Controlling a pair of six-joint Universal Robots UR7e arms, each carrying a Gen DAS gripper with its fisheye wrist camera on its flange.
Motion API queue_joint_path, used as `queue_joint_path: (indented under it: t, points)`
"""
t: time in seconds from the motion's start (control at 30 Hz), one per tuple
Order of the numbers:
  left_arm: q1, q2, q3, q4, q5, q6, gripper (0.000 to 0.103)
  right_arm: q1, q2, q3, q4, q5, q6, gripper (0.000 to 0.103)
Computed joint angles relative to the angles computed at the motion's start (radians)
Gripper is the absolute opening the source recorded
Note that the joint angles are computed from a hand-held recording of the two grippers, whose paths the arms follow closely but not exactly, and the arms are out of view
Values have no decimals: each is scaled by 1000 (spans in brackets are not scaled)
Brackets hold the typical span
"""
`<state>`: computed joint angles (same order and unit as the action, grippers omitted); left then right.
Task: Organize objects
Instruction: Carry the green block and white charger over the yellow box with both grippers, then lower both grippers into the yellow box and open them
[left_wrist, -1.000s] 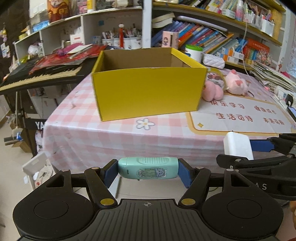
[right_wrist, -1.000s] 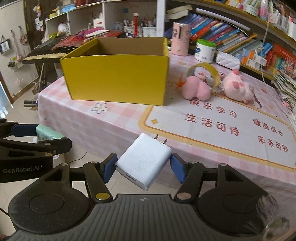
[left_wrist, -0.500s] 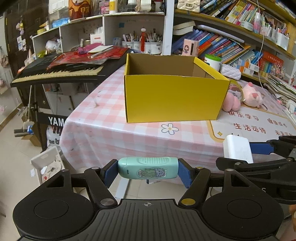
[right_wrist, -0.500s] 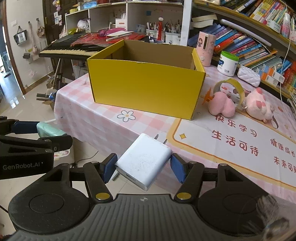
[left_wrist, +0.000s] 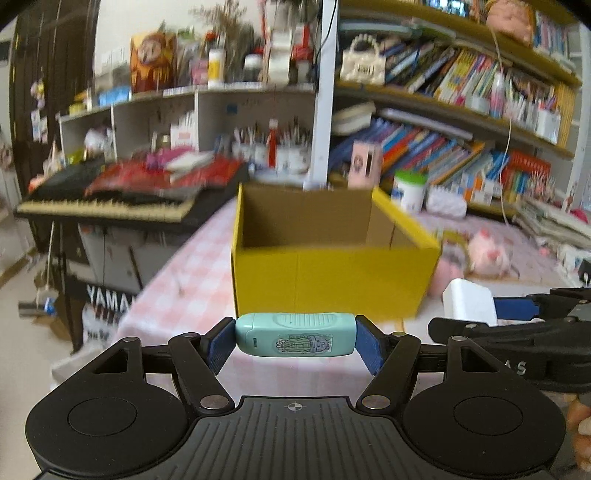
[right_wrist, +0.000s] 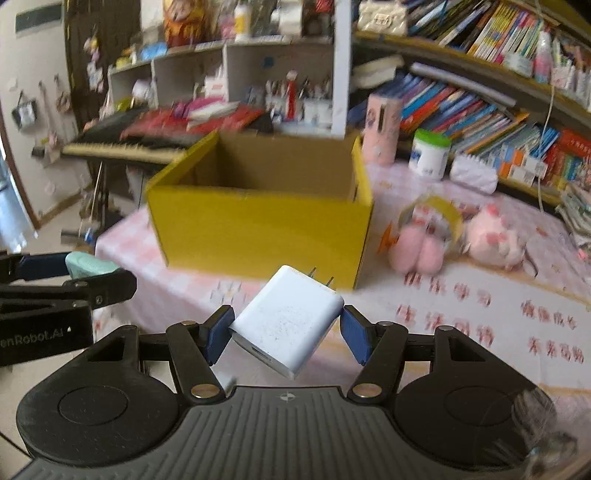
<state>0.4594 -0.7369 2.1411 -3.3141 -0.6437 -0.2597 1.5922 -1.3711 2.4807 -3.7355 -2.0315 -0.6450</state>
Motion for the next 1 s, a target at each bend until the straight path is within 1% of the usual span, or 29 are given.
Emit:
queue_joint_path:
  t: [0.17, 0.27, 0.33, 0.5, 0.67, 0.87, 1.0]
  points:
    - [27, 55, -96, -103, 20, 137, 69, 11, -2, -79, -4, 47, -18, 61]
    - [51, 85, -154, -128, 28, 197, 69, 12, 2, -144, 30, 79, -16, 61]
    - [69, 104, -196, -122, 31, 218, 69, 10, 10, -187, 55, 102, -19, 61]
    - [106, 163, -301, -87, 38, 243, 69, -1, 40, -291, 139, 151, -42, 61]
    - [131, 217, -391, -31, 53, 246, 69, -24, 70, -367, 225, 191, -72, 61]
    - [156, 266, -475, 71, 70, 218, 69, -53, 105, -461, 343, 241, -89, 61]
    - [171, 292, -521, 152, 77, 198, 69, -64, 131, -520, 430, 260, -109, 61]
